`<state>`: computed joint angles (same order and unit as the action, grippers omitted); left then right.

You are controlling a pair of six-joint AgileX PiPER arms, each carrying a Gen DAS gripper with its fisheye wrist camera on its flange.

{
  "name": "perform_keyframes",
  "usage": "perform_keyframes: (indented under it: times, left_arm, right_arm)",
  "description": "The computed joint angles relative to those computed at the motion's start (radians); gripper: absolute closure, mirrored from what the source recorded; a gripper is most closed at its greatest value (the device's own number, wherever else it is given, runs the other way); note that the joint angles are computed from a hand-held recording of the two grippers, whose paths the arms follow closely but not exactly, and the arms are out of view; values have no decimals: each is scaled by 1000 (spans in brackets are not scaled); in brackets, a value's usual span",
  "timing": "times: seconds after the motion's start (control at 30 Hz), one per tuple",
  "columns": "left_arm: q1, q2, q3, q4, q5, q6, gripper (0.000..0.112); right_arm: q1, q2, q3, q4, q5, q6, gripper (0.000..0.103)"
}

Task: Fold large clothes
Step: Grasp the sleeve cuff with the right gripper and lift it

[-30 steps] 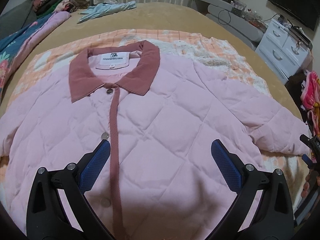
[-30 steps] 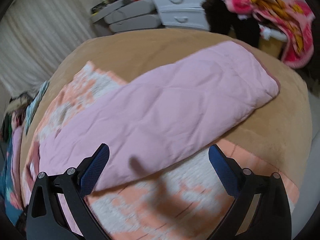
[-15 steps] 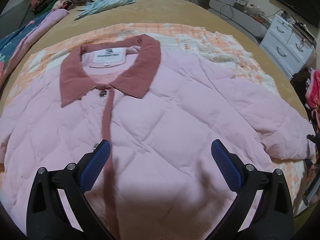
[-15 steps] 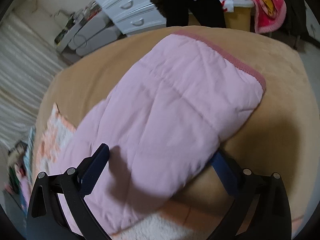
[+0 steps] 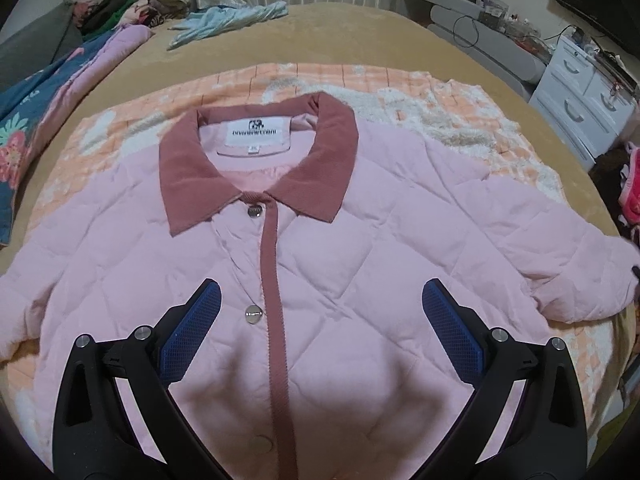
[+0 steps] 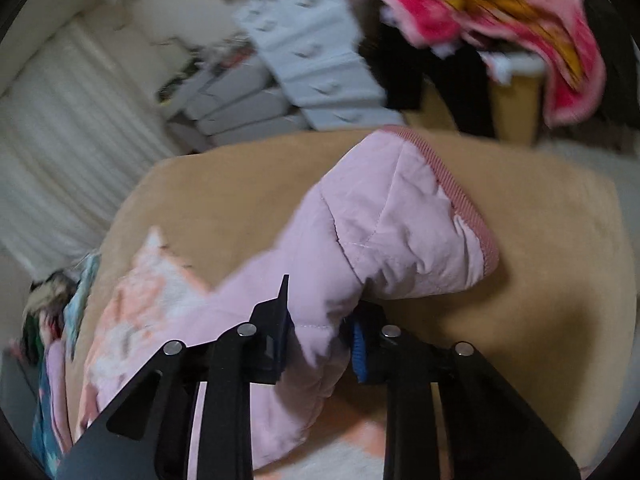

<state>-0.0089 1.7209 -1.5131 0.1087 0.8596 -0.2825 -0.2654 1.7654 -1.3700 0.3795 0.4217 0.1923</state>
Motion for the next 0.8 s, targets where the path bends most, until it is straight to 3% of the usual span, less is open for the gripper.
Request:
perform_keyframes:
  times: [0.17,0.37,0.8]
  left_arm:
    - [4,-32,-32,-15,44,45,18]
    - [40,-90,-60,-69,83,109,18]
    - [222,-187,-99,-249,160,311,18]
  right_arm:
    - [80,-80,-62,-64,24,-42,82]
    - [217,-141,-187,-235,103,48,82]
    - [525,-99,-507,-569,306,266,82]
